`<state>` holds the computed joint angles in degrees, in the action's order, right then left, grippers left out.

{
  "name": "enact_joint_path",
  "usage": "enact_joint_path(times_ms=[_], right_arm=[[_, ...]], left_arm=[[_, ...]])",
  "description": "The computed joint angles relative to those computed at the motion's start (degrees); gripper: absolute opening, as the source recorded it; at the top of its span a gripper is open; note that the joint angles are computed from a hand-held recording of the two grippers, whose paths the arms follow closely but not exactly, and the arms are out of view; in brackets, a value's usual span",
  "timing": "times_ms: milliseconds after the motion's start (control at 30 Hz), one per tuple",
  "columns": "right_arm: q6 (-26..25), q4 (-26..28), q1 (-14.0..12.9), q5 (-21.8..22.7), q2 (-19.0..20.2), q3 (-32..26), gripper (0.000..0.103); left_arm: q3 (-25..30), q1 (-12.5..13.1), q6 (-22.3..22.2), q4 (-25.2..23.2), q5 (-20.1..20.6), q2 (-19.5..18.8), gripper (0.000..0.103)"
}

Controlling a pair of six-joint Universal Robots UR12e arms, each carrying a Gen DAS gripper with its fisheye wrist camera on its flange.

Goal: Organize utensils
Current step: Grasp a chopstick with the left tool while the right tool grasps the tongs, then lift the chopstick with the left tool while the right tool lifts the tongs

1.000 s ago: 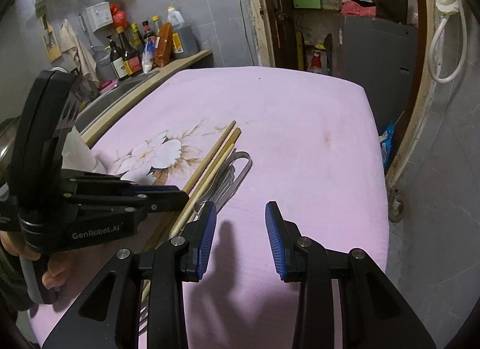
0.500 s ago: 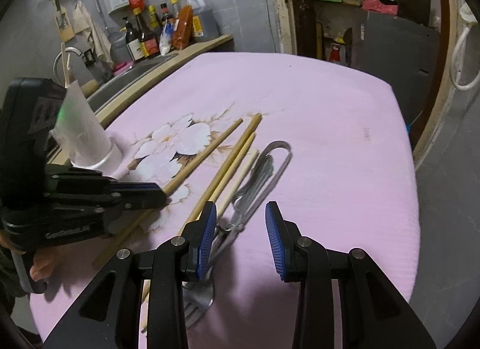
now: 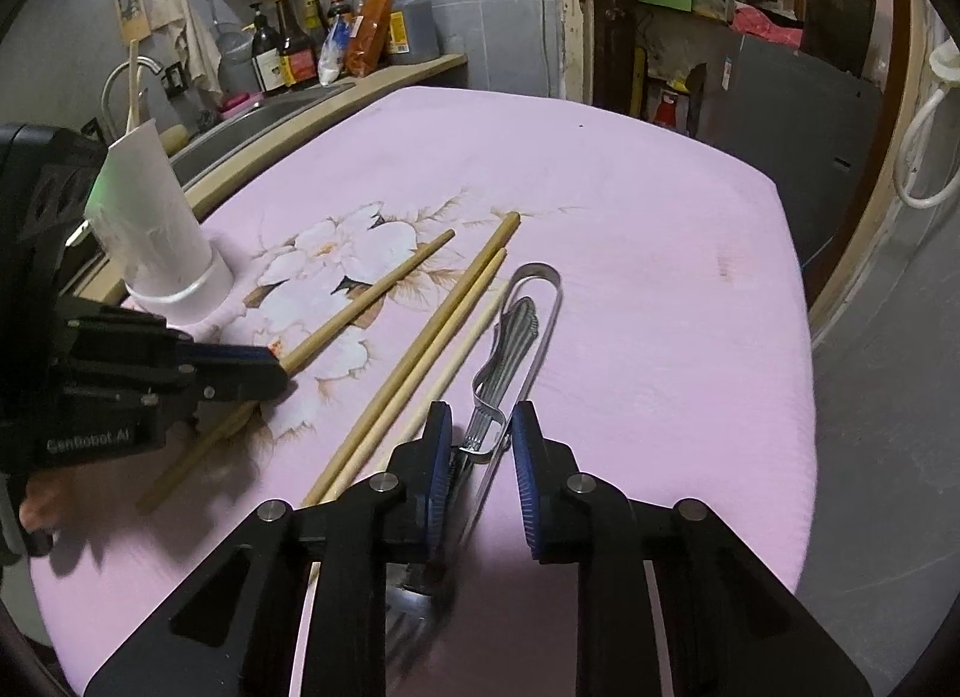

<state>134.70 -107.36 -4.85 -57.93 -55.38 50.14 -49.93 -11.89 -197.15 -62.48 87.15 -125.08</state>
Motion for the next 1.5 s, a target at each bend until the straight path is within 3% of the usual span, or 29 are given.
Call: enact_joint_path(times_ms=[233, 333, 567, 733, 1267, 1400, 1500], right_arm=[[1.46, -0.72, -1.22, 0.91, -0.74, 0.63, 0.017], [1.74, -2.81, -1.21, -0.12, -1.00, 1.14, 0.017], [2.45, -1.37, -0.94, -2.63, 0.20, -0.58, 0.018], [2.86, 1.42, -0.58, -3.20, 1.78, -3.45, 0.030], [6.04, 5.34, 1.26, -7.27, 6.69, -11.62, 0.031], [5.79, 6.57, 1.32, -7.42, 6.77, -12.17, 0.020], [6.17, 6.95, 1.29, -7.35, 6.85, -12.39, 0.019]], left_arm=[[1.37, 0.00, 0.43, -1.26, -0.24, -0.78, 0.006], [2.44, 0.08, 0.43, -1.88, -0.36, -1.41, 0.006], [5.21, 0.25, 1.39, -4.44, -0.51, -2.82, 0.006], [9.25, 0.52, 1.63, -7.80, -1.12, -4.81, 0.006], [24.12, 0.75, 4.40, -17.64, 0.77, -12.70, 0.006], [23.98, 0.31, 6.17, -17.34, 2.36, -12.63, 0.007], [22.16, 0.41, 4.74, -15.60, 1.53, -11.79, 0.005]])
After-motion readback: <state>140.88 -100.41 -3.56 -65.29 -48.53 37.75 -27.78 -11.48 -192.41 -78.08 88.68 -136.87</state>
